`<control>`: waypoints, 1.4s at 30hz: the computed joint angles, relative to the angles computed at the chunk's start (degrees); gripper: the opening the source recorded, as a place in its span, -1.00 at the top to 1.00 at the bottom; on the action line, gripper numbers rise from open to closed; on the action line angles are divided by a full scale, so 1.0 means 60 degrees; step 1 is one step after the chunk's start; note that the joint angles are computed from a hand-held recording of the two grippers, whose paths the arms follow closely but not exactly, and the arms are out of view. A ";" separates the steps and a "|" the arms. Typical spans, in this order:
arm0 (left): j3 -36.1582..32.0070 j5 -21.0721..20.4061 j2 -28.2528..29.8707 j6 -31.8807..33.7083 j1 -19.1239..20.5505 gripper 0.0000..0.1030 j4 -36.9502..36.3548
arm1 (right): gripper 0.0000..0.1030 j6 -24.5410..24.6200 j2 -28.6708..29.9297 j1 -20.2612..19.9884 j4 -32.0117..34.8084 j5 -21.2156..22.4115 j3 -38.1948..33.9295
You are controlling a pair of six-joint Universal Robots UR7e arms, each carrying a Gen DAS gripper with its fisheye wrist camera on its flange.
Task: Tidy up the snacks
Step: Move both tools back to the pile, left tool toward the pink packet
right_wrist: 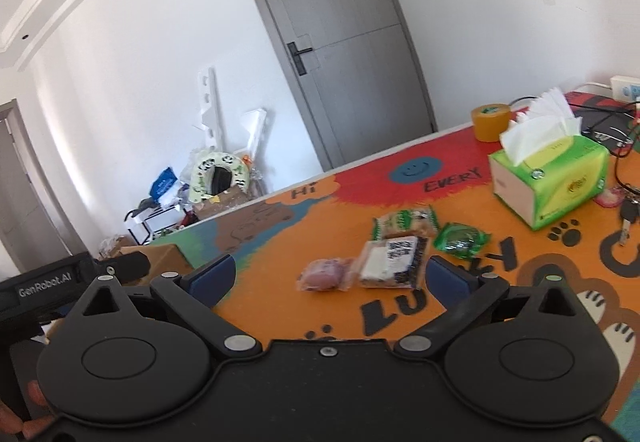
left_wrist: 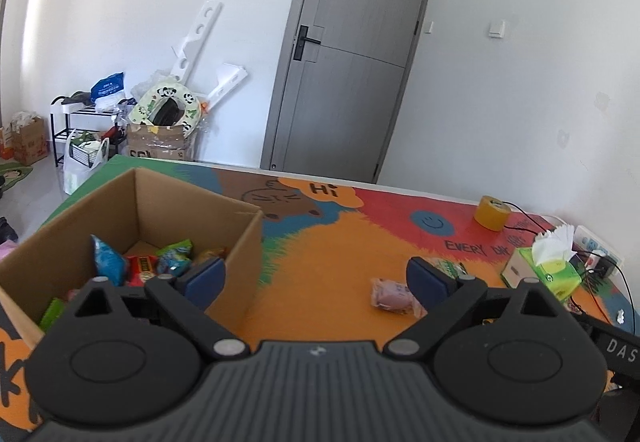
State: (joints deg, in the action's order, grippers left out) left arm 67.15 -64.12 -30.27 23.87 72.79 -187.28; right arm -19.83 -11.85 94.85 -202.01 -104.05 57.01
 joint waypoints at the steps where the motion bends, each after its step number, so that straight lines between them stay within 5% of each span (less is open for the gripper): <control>1: -0.0068 0.0045 0.0057 -0.0016 -0.0014 -0.87 0.0068 | -1.00 0.0093 -0.0003 -0.0017 0.0043 -0.0097 -0.0016; 25: -0.3068 0.0184 0.1938 0.0103 -0.0117 -0.87 0.1989 | -0.99 0.0865 -0.0063 -0.0622 0.0147 -0.0488 -0.0471; 42: -0.7048 0.0803 0.4208 -0.0232 0.0020 -0.83 0.4762 | -0.88 0.0959 0.1207 -0.0753 0.2435 -0.1039 -0.3531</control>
